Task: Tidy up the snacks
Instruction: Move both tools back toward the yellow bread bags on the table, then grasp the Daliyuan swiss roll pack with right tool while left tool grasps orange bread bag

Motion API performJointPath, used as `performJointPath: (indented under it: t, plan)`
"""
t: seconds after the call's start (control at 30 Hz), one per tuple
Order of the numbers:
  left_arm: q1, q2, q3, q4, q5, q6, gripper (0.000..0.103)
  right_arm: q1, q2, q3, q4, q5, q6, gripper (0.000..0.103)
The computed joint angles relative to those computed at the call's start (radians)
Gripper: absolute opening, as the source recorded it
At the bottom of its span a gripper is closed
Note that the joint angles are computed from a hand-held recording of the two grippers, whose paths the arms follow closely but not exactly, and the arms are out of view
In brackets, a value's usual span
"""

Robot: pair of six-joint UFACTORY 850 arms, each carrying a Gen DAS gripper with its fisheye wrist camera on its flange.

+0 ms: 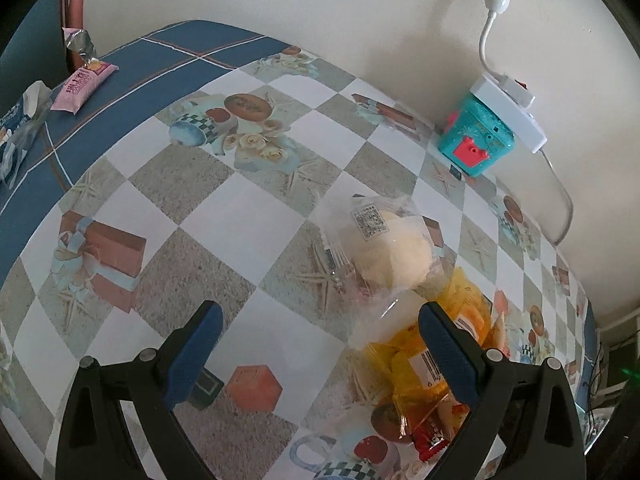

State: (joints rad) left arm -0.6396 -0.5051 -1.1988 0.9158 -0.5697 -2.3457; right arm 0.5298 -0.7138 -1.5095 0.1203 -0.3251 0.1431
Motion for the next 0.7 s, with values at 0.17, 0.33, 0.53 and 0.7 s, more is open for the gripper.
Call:
performJointPath:
  t: [0.17,0.33,0.53,0.7]
  plan:
    - [-0.007,0.004,-0.001,0.033,-0.018,-0.017,0.098,0.015,-0.025,-0.020,-0.126,-0.020,0.102,0.103]
    - [-0.016,-0.010,-0.028,0.040,-0.031,0.035,0.098,0.009,-0.017,-0.005,-0.186,-0.011,0.145,0.103]
    - [-0.029,-0.035,-0.082,0.082,-0.031,0.084,0.095,-0.012,-0.014,-0.003,-0.239,-0.011,0.191,0.103]
    - [-0.033,-0.079,-0.152,0.050,-0.025,0.199,0.076,-0.024,-0.010,0.006,-0.243,0.002,0.170,0.096]
